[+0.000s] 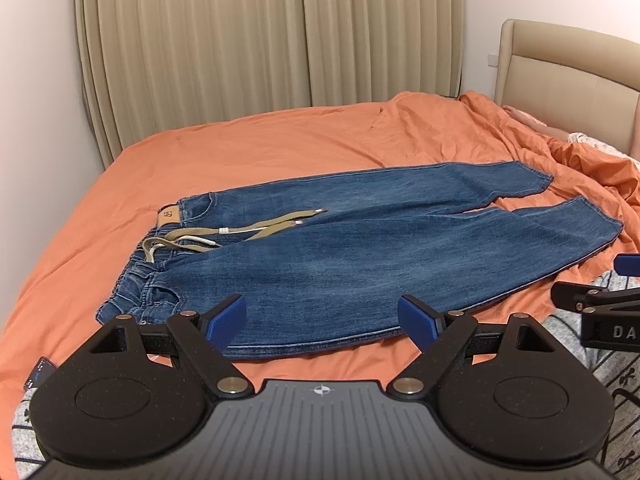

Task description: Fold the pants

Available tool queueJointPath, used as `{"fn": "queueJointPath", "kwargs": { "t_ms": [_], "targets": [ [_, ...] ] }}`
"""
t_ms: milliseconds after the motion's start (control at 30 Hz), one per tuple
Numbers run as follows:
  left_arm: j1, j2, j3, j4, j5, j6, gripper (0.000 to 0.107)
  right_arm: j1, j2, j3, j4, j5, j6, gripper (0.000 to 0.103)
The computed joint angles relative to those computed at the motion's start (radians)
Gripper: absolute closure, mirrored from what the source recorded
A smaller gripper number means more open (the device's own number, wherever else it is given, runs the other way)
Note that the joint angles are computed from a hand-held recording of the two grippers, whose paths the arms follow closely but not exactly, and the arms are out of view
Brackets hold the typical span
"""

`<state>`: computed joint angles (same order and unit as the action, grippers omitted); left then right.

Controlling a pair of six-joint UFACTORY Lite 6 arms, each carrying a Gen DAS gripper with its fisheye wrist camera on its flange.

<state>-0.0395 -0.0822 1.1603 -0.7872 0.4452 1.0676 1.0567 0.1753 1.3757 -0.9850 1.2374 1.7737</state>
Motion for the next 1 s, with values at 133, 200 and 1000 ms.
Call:
{"fn": "queueJointPath", "kwargs": {
  "t_ms": [133,200,1000],
  "targets": [
    [0.033,0.039,0.040,0.013,0.013,0.050,0.007,-0.016,-0.084,-0.096,-0.028,-0.079,0.065,0.022],
    [0.058,0.064,0.063,-0.005,0.005,0.108,0.010,-0.045,-0.142,-0.156,-0.038,-0.144,0.076,0.022],
    [-0.007,0.705,0.611,0.727,0.020,0.061,0.034,-0.793,-0.267,-0.274,0.432,-0.599,-0.809,0.066]
  ]
}}
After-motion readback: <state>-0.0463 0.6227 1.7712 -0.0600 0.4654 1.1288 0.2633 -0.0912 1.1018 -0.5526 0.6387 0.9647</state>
